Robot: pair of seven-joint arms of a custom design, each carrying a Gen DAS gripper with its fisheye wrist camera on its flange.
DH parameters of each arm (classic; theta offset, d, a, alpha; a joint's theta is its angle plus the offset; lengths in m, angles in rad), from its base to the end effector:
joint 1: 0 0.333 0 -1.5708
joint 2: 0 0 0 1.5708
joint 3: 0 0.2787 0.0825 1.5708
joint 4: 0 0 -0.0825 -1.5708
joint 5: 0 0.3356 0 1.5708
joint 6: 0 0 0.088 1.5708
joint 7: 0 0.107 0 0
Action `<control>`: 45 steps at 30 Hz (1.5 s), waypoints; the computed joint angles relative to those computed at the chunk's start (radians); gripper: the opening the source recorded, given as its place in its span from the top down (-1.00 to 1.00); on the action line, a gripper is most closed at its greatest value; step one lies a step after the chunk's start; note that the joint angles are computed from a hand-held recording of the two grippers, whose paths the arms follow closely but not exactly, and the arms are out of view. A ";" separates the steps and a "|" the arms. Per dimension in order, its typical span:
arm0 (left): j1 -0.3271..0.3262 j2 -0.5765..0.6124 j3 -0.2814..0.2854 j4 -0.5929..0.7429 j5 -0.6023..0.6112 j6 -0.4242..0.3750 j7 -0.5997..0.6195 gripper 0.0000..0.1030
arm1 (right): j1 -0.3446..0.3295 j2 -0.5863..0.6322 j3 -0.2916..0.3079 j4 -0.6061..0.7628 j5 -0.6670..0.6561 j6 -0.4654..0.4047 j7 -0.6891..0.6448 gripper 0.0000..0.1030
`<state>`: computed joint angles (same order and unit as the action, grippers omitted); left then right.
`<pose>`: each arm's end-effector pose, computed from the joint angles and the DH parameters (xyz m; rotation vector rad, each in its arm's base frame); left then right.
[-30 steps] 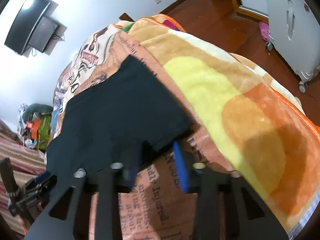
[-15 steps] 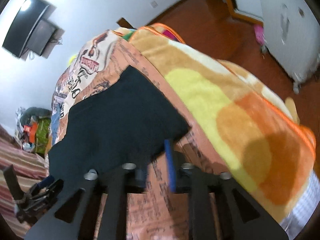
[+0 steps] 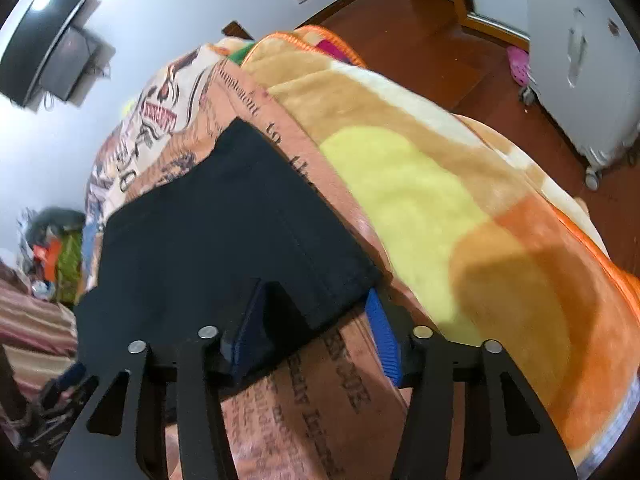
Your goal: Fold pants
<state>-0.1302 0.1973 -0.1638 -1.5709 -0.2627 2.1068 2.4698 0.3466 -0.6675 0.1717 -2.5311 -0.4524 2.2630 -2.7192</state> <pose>0.5723 -0.1773 0.5369 -0.6954 2.8275 -0.5960 0.3170 0.1754 0.5208 -0.3893 2.5290 -0.3828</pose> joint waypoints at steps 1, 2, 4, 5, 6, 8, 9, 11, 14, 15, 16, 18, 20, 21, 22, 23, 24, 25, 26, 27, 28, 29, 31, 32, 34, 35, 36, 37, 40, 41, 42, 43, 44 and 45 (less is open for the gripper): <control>0.000 0.001 0.000 0.001 0.000 -0.001 0.000 -0.69 | 0.001 0.000 -0.003 0.000 -0.002 0.000 -0.009 0.33; 0.000 0.001 0.000 0.001 0.000 -0.001 0.000 -0.68 | -0.001 -0.004 -0.003 -0.003 -0.006 0.001 -0.012 0.48; 0.000 0.000 0.000 0.001 -0.002 -0.002 0.001 -0.69 | -0.001 -0.012 -0.004 -0.009 -0.013 0.012 -0.021 0.62; 0.000 0.000 0.000 0.001 -0.002 -0.002 0.001 -0.69 | 0.001 -0.004 -0.002 0.005 -0.014 -0.001 -0.038 0.67; 0.000 0.000 0.000 0.001 -0.002 0.000 0.001 -0.69 | 0.002 0.010 0.004 0.029 -0.015 -0.028 -0.056 0.69; 0.000 -0.001 0.000 -0.001 -0.002 0.003 0.001 -0.68 | 0.001 0.031 0.014 0.067 -0.026 -0.066 -0.081 0.71; -0.001 -0.004 0.000 -0.005 -0.003 0.009 0.001 -0.68 | -0.002 0.035 0.024 0.086 -0.036 -0.085 -0.084 0.72; 0.001 -0.008 0.000 -0.007 -0.009 0.014 0.004 -0.68 | -0.005 0.035 0.035 0.111 -0.058 -0.103 -0.085 0.72; 0.012 -0.022 0.000 -0.011 -0.043 0.024 0.022 -0.68 | -0.010 0.052 0.052 0.182 -0.098 -0.143 -0.110 0.73; 0.019 -0.031 0.001 -0.016 -0.060 0.030 0.033 -0.68 | -0.012 0.064 0.056 0.208 -0.112 -0.149 -0.119 0.73; 0.022 -0.036 0.001 -0.018 -0.072 0.037 0.041 -0.68 | -0.015 0.074 0.061 0.237 -0.129 -0.157 -0.130 0.73; 0.034 -0.051 0.003 -0.022 -0.104 0.048 0.063 -0.68 | -0.019 0.091 0.069 0.285 -0.157 -0.164 -0.145 0.73; 0.046 -0.057 0.007 -0.012 -0.132 0.052 0.081 -0.68 | -0.028 0.115 0.073 0.339 -0.192 -0.149 -0.157 0.73; 0.055 -0.062 0.010 -0.007 -0.153 0.055 0.093 -0.68 | -0.030 0.123 0.075 0.356 -0.203 -0.145 -0.162 0.73; 0.061 -0.064 0.013 -0.003 -0.165 0.055 0.100 -0.68 | -0.035 0.145 0.080 0.396 -0.221 -0.145 -0.178 0.73; 0.071 -0.065 0.017 0.006 -0.183 0.055 0.108 -0.68 | -0.038 0.160 0.083 0.419 -0.234 -0.144 -0.190 0.73; 0.079 -0.065 0.020 0.014 -0.196 0.056 0.114 -0.68 | -0.041 0.184 0.088 0.459 -0.251 -0.145 -0.208 0.73; 0.087 -0.064 0.024 0.023 -0.209 0.054 0.118 -0.68 | -0.043 0.202 0.091 0.484 -0.263 -0.145 -0.218 0.73; 0.096 -0.060 0.027 0.035 -0.222 0.050 0.121 -0.68 | -0.044 0.228 0.094 0.522 -0.278 -0.142 -0.235 0.73; 0.107 -0.053 0.032 0.052 -0.235 0.043 0.122 -0.68 | -0.044 0.254 0.097 0.558 -0.292 -0.138 -0.252 0.73; 0.114 -0.047 0.034 0.065 -0.242 0.037 0.121 -0.68 | -0.043 0.275 0.099 0.583 -0.304 -0.134 -0.264 0.73; 0.124 -0.040 0.038 0.080 -0.251 0.035 0.118 -0.68 | -0.041 0.300 0.099 0.614 -0.314 -0.131 -0.278 0.73; 0.143 -0.022 0.045 0.111 -0.264 0.038 0.109 -0.68 | -0.034 0.369 0.097 0.694 -0.333 -0.118 -0.319 0.73; 0.154 -0.010 0.050 0.129 -0.269 0.042 0.102 -0.68 | -0.029 0.394 0.091 0.718 -0.338 -0.105 -0.333 0.73; 0.172 0.005 0.054 0.151 -0.277 0.052 0.092 -0.68 | -0.014 0.454 0.078 0.777 -0.340 -0.078 -0.368 0.73; 0.184 0.018 0.058 0.168 -0.280 0.057 0.083 -0.68 | -0.007 0.488 0.069 0.807 -0.337 -0.061 -0.388 0.73; 0.194 0.026 0.060 0.177 -0.282 0.061 0.080 -0.68 | 0.003 0.533 0.061 0.847 -0.332 -0.043 -0.410 0.73; 0.205 0.037 0.064 0.191 -0.282 0.066 0.071 -0.68 | 0.013 0.552 0.053 0.861 -0.326 -0.030 -0.423 0.73; 0.237 0.070 0.072 0.232 -0.274 0.061 0.045 -0.68 | 0.045 0.657 0.023 0.936 -0.272 0.022 -0.483 0.73; 0.246 0.079 0.075 0.241 -0.268 0.062 0.037 -0.68 | 0.056 0.697 0.014 0.964 -0.246 0.039 -0.505 0.73; 0.253 0.085 0.076 0.246 -0.262 0.064 0.031 -0.68 | 0.066 0.740 0.006 0.992 -0.213 0.056 -0.534 0.73; 0.259 0.094 0.079 0.252 -0.252 0.066 0.022 -0.68 | 0.076 0.778 -0.002 1.020 -0.184 0.062 -0.561 0.73; 0.266 0.098 0.080 0.256 -0.244 0.064 0.016 -0.68 | 0.087 0.813 -0.007 1.043 -0.153 0.069 -0.586 0.73; 0.270 0.107 0.084 0.262 -0.230 0.063 0.003 -0.68 | 0.096 0.861 -0.011 1.076 -0.113 0.078 -0.622 0.73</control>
